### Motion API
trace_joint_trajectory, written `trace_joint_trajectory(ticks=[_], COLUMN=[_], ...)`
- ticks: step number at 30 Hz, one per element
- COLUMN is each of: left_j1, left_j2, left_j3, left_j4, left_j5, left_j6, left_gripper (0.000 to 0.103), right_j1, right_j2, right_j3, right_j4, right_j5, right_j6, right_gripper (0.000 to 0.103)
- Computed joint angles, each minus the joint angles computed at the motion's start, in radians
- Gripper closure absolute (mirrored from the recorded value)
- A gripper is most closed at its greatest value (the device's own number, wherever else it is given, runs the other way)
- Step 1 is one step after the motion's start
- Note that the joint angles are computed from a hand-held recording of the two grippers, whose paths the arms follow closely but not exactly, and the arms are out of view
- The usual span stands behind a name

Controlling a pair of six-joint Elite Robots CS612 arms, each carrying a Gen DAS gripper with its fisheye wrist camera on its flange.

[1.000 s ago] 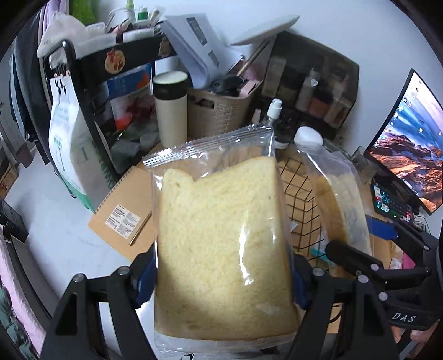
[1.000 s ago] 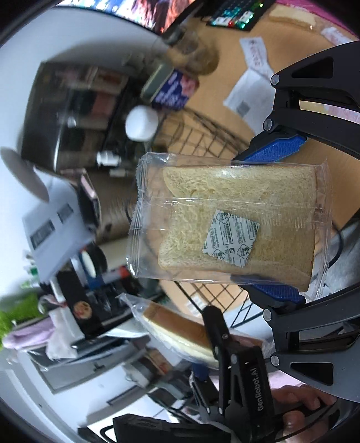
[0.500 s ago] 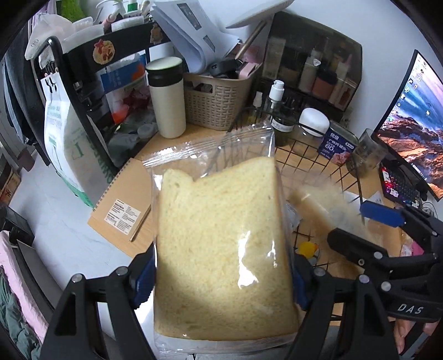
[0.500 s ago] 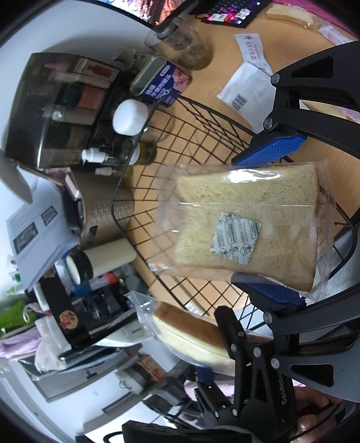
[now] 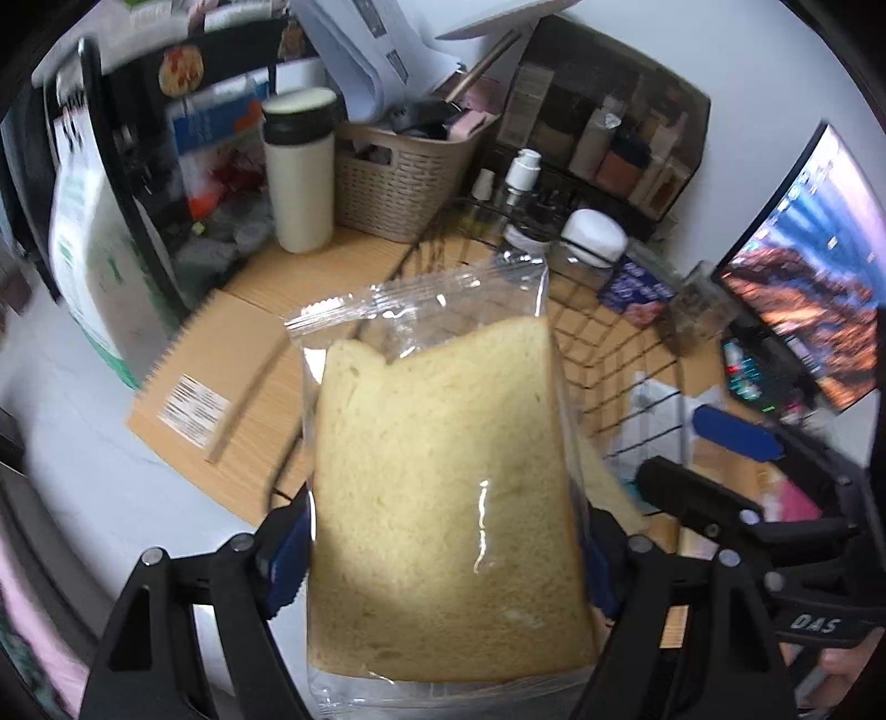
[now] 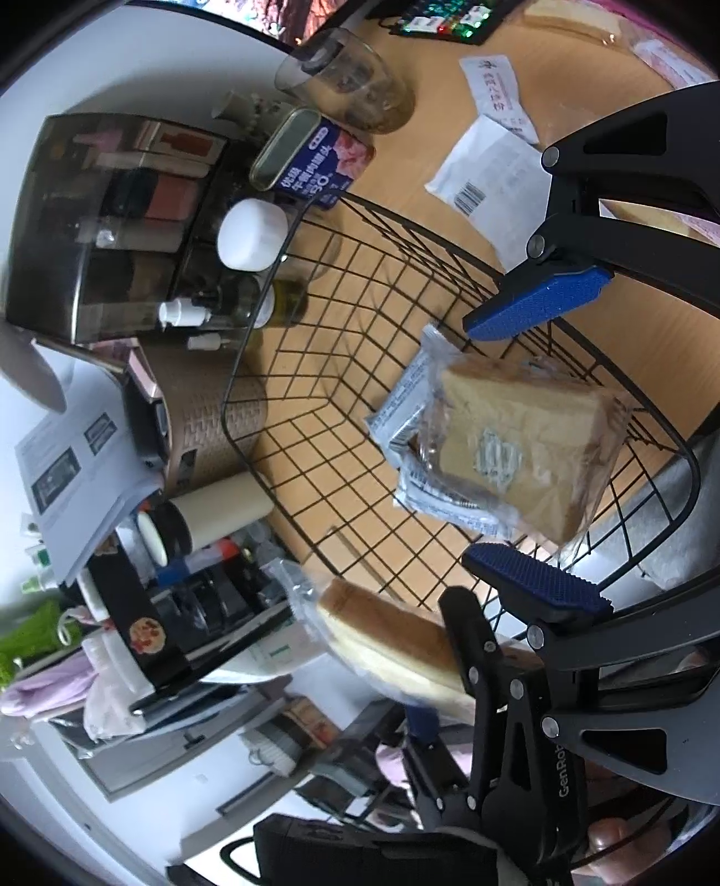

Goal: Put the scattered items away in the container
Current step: 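Carry both bread bags over the wire basket and open both tools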

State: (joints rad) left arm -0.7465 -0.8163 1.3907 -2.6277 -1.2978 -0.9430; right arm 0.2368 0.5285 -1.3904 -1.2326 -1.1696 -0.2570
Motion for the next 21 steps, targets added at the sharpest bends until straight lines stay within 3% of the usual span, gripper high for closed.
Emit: trace_joint_trajectory(ticks=[2,7,9,21], left_j1=[0.003,-0.016,-0.018,-0.025], left_j2=[0.002,-0.005,-0.009,-0.003], left_j3=[0.004,-0.003,-0.002,-0.025], left_j4=[-0.027,-0.004,-0.009,0.011], left_j5=[-0.022,0.087,0.099,0.097], left_j6=[-0.011,0.006,0.01,0.03], left_gripper=[0.022,0.019,0.019,0.019], right_j1=[-0.002,-0.005,-0.009,-0.032], right_j2=[0.0,0.001,0.002,0.01], right_j3=[-0.003,-0.006,-0.01,-0.041], right_j4=[0.0,0.001,-0.005,-0.014], right_j5=[0.001,-0.006,-0.009,-0.004], right_j6=[0.002,0.0,0.012,0.034], right_gripper=[0.026,0.026,0.026,0.026])
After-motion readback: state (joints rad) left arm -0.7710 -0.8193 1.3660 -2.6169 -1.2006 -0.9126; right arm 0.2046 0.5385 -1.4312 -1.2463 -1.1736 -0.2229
